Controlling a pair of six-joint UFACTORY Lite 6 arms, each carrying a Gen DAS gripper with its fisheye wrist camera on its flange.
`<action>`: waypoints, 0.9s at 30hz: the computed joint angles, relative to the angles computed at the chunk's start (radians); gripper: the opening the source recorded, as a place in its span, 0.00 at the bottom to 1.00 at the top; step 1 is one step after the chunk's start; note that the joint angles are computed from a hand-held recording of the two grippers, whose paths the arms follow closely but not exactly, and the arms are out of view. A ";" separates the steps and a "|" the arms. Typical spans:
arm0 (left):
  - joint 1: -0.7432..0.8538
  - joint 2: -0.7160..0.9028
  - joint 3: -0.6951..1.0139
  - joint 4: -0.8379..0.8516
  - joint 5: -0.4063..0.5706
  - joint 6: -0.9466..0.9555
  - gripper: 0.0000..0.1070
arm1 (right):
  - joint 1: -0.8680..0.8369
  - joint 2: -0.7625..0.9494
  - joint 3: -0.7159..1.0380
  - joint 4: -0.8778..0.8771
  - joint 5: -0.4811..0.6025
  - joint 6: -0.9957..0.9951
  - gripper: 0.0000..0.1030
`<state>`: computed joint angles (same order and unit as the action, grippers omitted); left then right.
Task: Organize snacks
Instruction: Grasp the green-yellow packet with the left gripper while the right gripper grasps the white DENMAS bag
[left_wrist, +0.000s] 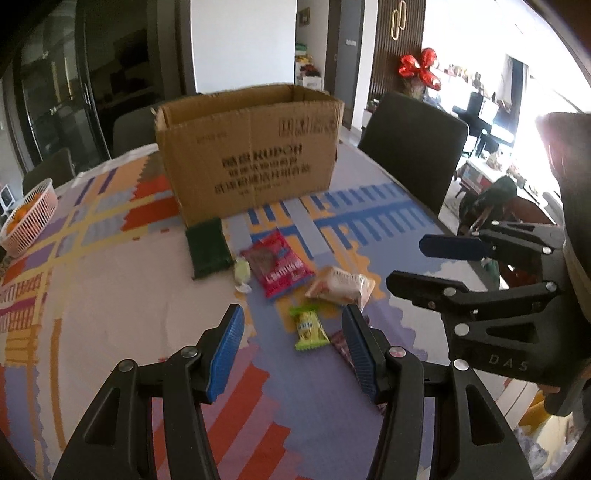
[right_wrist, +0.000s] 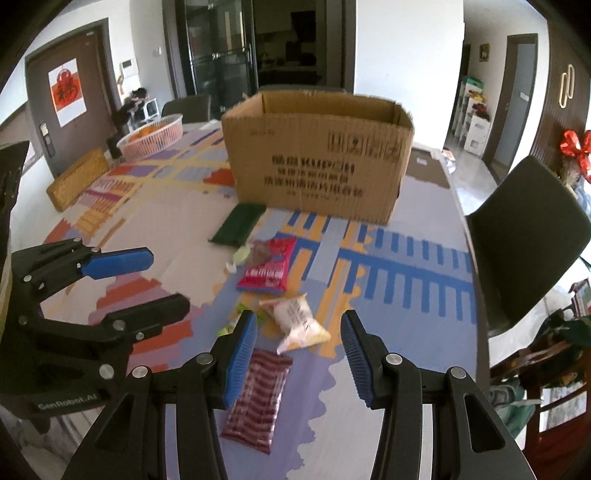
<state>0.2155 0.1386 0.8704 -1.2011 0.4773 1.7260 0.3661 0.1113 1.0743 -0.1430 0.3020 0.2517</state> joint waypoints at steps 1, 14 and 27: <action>-0.003 0.012 0.000 -0.007 -0.003 0.008 0.51 | -0.003 0.009 -0.001 0.015 -0.001 -0.016 0.47; -0.055 0.172 0.039 -0.073 -0.064 0.073 0.50 | -0.035 0.147 0.043 0.201 -0.021 -0.257 0.47; -0.092 0.294 0.107 -0.140 -0.087 0.129 0.50 | -0.060 0.292 0.153 0.387 0.005 -0.470 0.47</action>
<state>0.1233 0.4329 0.9774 -1.3410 0.3900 1.8549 0.3058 0.4036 1.2278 0.2443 0.3068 -0.2183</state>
